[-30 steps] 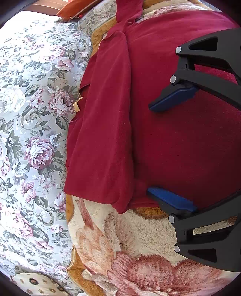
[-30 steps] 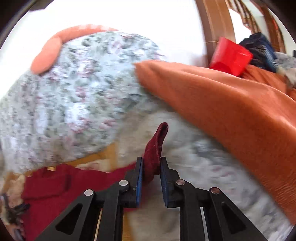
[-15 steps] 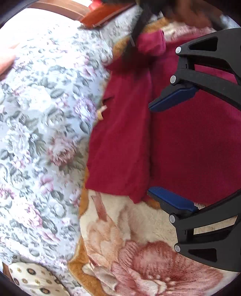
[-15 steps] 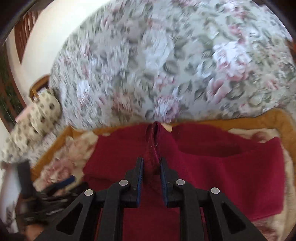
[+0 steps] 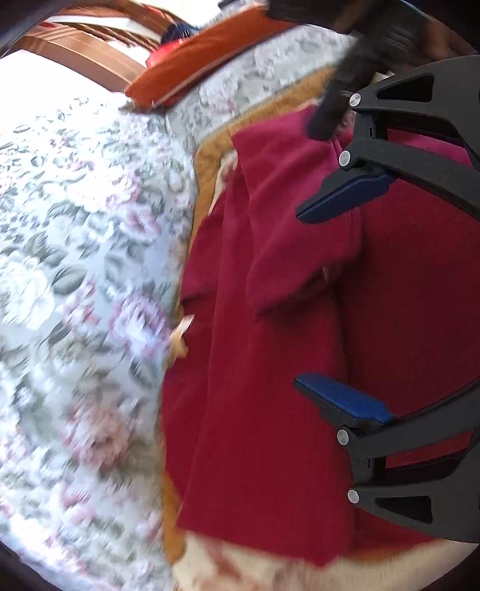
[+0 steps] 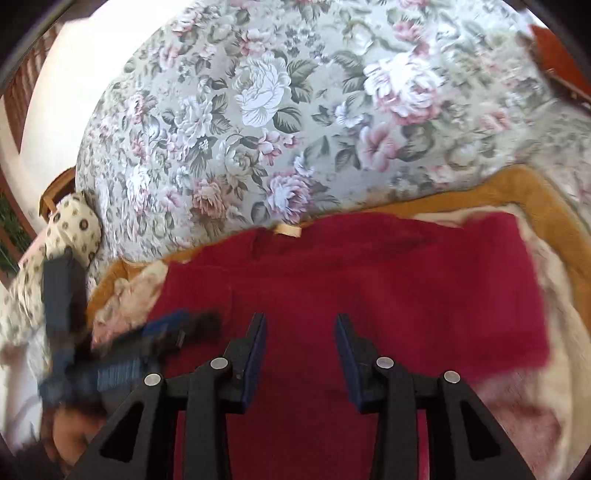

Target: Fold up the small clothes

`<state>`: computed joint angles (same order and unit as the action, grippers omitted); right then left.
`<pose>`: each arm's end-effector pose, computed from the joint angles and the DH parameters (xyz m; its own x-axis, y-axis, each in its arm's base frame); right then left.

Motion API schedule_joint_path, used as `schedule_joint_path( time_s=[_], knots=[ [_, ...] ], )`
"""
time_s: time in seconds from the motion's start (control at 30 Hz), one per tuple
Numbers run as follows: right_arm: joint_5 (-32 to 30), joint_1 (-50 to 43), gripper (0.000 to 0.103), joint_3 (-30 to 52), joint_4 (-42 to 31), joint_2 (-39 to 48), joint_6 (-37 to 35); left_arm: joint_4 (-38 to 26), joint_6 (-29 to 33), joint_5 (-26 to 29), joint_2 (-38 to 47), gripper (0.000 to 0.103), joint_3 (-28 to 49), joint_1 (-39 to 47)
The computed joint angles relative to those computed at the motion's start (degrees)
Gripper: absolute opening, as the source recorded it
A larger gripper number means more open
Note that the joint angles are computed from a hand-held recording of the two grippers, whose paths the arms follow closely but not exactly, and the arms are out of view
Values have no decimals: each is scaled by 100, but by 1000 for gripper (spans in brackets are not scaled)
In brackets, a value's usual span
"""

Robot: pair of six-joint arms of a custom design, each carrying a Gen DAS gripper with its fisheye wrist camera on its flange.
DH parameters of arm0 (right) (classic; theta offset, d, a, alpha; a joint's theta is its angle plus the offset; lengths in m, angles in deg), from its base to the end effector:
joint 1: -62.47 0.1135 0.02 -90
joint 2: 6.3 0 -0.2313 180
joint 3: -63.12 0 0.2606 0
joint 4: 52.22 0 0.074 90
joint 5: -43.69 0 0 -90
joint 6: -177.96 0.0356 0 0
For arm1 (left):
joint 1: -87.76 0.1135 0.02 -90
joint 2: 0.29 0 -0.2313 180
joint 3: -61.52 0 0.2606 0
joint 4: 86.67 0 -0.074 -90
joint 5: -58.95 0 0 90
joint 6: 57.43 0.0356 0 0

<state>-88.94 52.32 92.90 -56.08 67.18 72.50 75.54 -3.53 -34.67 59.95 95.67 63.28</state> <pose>0.2112 -0.0133 0.0813 -0.6148 -0.0892 -0.7836 -0.5023 0.8103 0.3018 0.1995 -0.0884 0.1238 -0.7290 -0.3142 -0.6082 -0.0710 0.9184 -0.3893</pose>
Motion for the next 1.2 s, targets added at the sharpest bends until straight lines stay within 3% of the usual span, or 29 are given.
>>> schedule_joint_path(
  time_s=[0.07, 0.13, 0.2, 0.33, 0.43, 0.5, 0.53, 0.6, 0.73, 0.87, 1.0, 1.2],
  knots=[
    [5, -159, 36, -412, 200, -117, -350, 330, -133, 150, 487, 83, 126, -134],
    [14, -266, 36, -730, 603, 113, -772, 480, -99, -38, 554, 82, 130, -382],
    [222, -198, 36, -674, 736, 538, -983, 597, -52, -252, 533, 72, 113, -536],
    [135, -276, 37, -286, 726, 1227, -1016, 695, -114, -61, 697, 40, 151, -332],
    [-11, -393, 37, -229, 636, 1284, -1076, 777, -311, 1, 874, 38, 168, -149],
    [12, -376, 37, -246, 646, 1269, -1064, 768, -412, -5, 958, 25, 192, -112],
    [47, -351, 37, -261, 650, 1242, -1047, 691, -479, -31, 1048, 12, 273, -120],
    [103, -315, 37, -300, 640, 1174, -1049, 436, -567, -201, 1038, 7, 385, -209],
    [181, -259, 37, -356, 664, 1091, -1027, -264, -379, -686, 314, 6, 599, -348],
    [244, -211, 37, -365, 700, 1090, -1012, -1146, -66, -665, -1284, 6, 773, 46],
    [285, -177, 38, -354, 732, 1130, -1024, -2021, 246, -266, -2595, 6, 823, 1040],
    [351, -122, 38, -354, 802, 1160, -1011, -2453, 894, 480, -3010, 6, 264, 2682]
  ],
)
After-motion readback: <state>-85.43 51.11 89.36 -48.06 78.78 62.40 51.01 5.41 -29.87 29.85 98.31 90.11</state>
